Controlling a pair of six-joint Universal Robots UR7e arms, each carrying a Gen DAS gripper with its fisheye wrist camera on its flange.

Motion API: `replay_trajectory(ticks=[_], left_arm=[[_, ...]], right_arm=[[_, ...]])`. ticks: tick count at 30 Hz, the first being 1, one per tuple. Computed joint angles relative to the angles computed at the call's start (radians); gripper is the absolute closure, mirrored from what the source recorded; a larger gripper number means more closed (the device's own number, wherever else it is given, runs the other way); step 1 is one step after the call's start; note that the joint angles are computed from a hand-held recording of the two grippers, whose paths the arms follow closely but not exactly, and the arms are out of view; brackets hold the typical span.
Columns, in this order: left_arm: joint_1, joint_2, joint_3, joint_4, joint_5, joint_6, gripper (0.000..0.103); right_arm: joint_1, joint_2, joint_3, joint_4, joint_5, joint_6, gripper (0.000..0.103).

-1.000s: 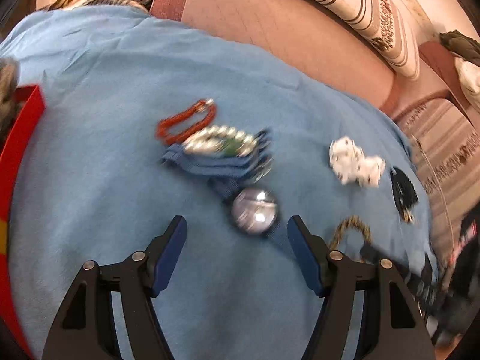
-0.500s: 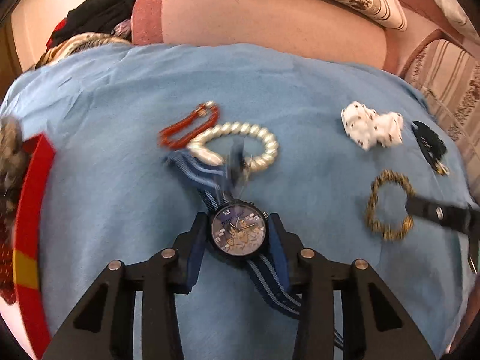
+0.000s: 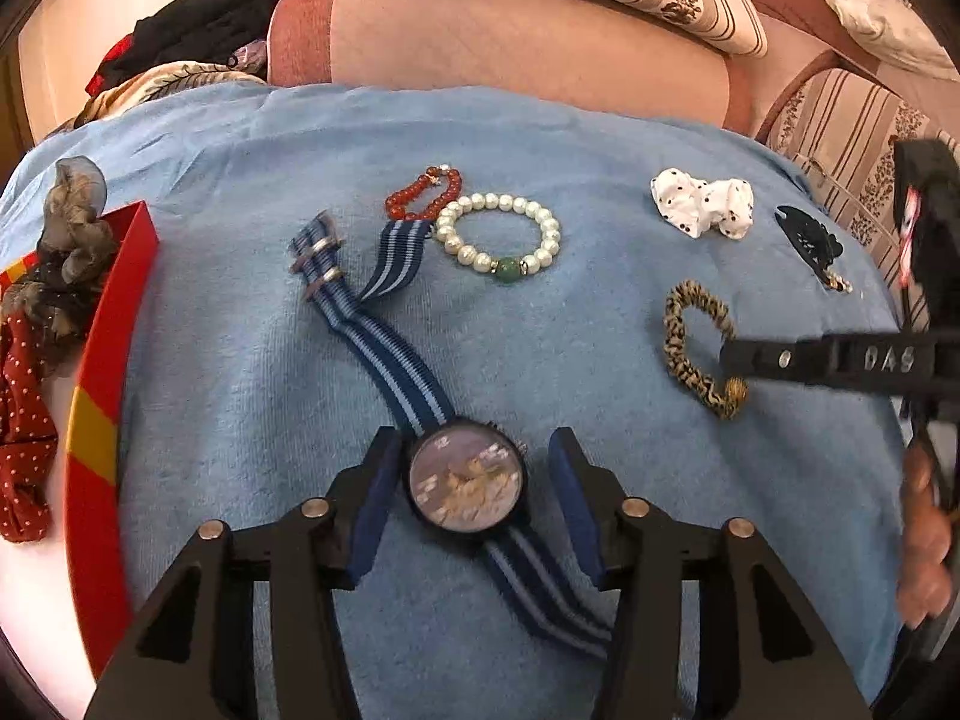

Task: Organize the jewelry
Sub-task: 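Carry the leopard-print bracelet and blue watch over the red tray with both tools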

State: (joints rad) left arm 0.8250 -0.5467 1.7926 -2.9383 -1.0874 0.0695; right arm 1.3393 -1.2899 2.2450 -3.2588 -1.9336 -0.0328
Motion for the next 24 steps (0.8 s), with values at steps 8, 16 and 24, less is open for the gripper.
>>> replay_trajectory(ticks=[8, 16, 24], left_arm=[[0.002, -0.005, 0.009, -0.035, 0.005, 0.006, 0.062], [-0.014, -0.033, 0.038, -0.137, 0.003, 0.06, 0.063], [-0.023, -0.027, 0.042, -0.188, 0.032, 0.095, 0.063]], right_arm=[[0.028, 0.043, -0.018, -0.035, -0.075, -0.032, 0.097], [0.072, 0.062, -0.009, -0.197, -0.09, -0.105, 0.097], [0.094, 0.075, -0.006, -0.247, -0.075, -0.136, 0.097]])
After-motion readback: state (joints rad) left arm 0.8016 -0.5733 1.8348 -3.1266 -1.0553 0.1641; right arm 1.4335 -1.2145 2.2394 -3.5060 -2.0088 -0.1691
